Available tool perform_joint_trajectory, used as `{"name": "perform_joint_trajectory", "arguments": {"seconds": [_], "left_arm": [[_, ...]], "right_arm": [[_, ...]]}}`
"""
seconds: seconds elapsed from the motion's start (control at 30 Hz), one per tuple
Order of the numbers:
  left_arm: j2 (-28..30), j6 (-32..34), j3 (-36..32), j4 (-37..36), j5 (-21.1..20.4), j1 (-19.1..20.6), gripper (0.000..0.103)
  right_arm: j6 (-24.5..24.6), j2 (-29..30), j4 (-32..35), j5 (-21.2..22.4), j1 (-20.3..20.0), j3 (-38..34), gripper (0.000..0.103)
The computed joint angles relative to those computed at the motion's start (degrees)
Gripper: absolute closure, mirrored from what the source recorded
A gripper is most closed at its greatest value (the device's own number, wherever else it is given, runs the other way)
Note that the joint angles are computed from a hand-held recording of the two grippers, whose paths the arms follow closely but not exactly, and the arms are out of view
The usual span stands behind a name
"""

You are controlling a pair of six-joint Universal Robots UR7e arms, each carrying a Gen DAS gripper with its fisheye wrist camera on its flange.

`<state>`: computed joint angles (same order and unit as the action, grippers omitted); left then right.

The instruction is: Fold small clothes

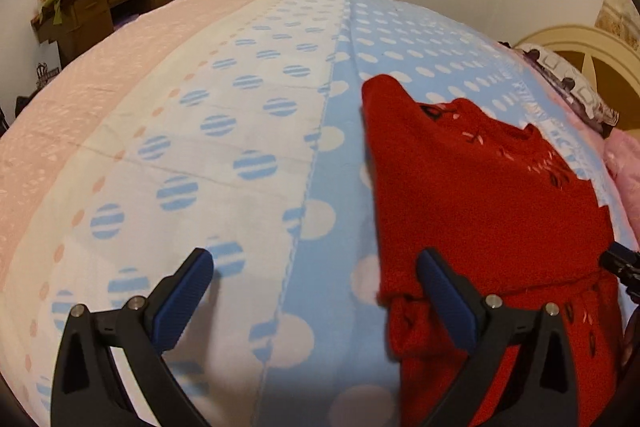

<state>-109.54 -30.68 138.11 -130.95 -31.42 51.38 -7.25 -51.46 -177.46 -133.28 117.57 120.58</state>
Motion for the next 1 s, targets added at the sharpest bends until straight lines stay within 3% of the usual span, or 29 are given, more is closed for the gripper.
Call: {"name": "perform_joint_trajectory", "arguments": {"seconds": [0.2, 0.37, 0.7, 1.0], "left_arm": [[-0.99, -0.25, 0.88, 0.82, 1.60, -2.21, 0.000], [-2.31, 0.91, 2.49, 1.09, 2.46, -5.37, 0.000], [-1.67, -0.07, 1.71, 3.59, 1.41, -4.77, 0.000], [-8.69, -6.82, 2.54, 14.24, 2.08, -11.27, 0.000]], "right_arm": [[1.75, -1.11, -3.78, 1.77, 1.12, 1.27, 0.022], [2.50, -0.13, -1.10, 0.65, 0.41, 0.45, 0.022], [2.89, -1.09, -3.69, 0.57, 1.61, 1.81, 0.022], [5.15, -3.21, -1.21, -0.47, 3.95, 2.93, 0.021]]}}
